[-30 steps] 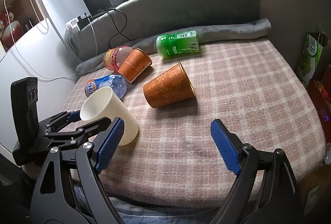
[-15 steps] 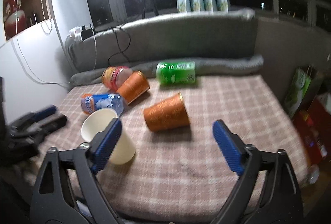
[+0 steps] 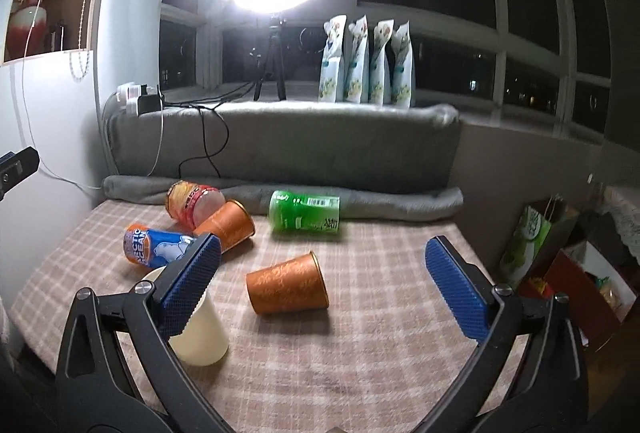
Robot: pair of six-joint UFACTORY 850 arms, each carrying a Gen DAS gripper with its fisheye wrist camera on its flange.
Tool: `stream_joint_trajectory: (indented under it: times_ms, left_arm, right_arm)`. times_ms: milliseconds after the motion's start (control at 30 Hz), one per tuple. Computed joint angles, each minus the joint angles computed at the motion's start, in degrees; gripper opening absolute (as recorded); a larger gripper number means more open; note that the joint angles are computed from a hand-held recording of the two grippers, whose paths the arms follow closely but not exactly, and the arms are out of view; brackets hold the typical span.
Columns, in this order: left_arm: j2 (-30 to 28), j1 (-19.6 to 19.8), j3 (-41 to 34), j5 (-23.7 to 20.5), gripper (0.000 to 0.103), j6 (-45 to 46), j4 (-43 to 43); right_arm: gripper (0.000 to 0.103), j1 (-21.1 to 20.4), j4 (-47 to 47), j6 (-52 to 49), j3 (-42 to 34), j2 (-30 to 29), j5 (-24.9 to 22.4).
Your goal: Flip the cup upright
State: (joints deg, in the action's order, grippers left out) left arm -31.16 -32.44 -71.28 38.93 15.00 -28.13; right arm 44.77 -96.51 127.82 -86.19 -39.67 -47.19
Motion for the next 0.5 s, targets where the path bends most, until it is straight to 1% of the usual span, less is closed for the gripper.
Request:
stream_joint_trajectory:
  times_ms: [100,167,200,300,500]
  left_arm:
    - [0.0,-0.2,-0.1,0.5,0.086,0.8,-1.0]
    - [0.1,-0.2,-0.1,0.5,0.089,1.1,-1.3]
    - [0.1,-0.3,0.0,0.7,0.091,1.3,-1.5]
    - [0.0,-0.5,0.0,1.3,0.091,2.0,-2.5]
    - [-0.6,-0.4,-1.0,-1.0,0.091,2.9,-3.2]
  right_arm:
    - [0.103,0.4,-0.3,-0.2,-0.4,-0.2,-1.7]
    - [0.103,0.6,-0.5,0.0,-0.5,-0.2,-2.9]
    - [0.103,0.7,-0.8,0.3,-0.5,-0.2,-3.1]
    - [0.103,0.6,-1.3,1.1,-0.2,0.0,-3.3]
    - [0.103,0.5,-1.4,1.4,-0.1,0.1,-3.0]
